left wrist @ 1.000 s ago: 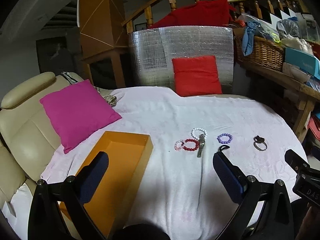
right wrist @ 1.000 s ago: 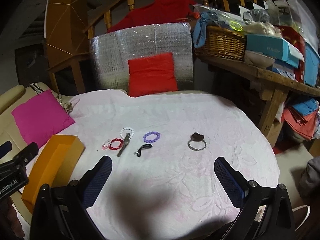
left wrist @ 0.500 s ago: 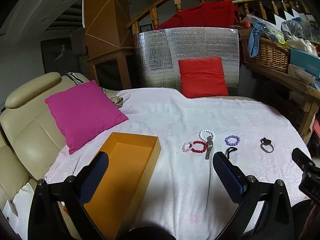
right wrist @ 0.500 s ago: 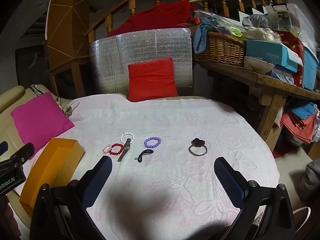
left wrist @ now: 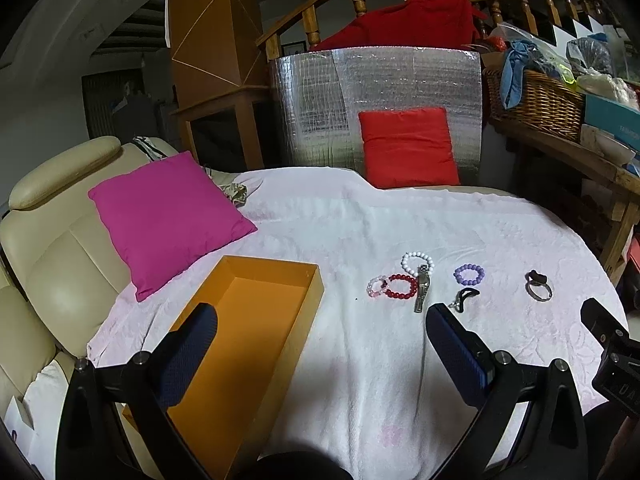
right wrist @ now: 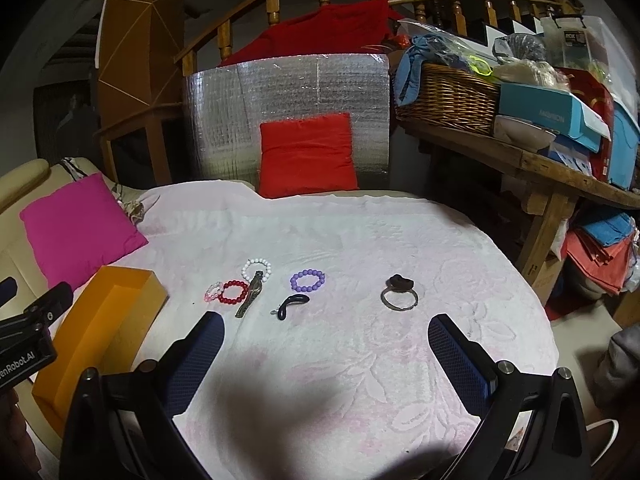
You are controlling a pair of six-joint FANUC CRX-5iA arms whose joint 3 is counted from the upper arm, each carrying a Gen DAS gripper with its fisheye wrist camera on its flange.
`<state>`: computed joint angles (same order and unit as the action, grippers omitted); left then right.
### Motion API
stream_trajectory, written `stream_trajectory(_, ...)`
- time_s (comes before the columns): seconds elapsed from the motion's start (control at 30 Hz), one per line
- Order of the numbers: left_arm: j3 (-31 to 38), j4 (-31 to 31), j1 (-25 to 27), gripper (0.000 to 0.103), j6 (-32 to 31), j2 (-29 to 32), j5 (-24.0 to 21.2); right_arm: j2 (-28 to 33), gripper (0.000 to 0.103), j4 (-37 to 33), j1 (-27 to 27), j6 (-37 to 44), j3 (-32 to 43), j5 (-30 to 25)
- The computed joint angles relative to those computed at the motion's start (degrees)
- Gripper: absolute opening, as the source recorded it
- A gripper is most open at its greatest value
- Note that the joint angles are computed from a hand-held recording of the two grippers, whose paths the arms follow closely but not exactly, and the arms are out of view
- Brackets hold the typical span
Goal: Organize jewelry
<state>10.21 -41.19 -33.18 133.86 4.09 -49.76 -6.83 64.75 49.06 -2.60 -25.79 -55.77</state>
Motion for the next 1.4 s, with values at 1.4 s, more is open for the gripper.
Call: stream_trajectory(1.4, 8.0, 19.6, 6.9, 0.103, -18.6, 16.7, 11.7, 5.3, 0.103, -3.6, -21.6, 5.8, 0.0, 20.3)
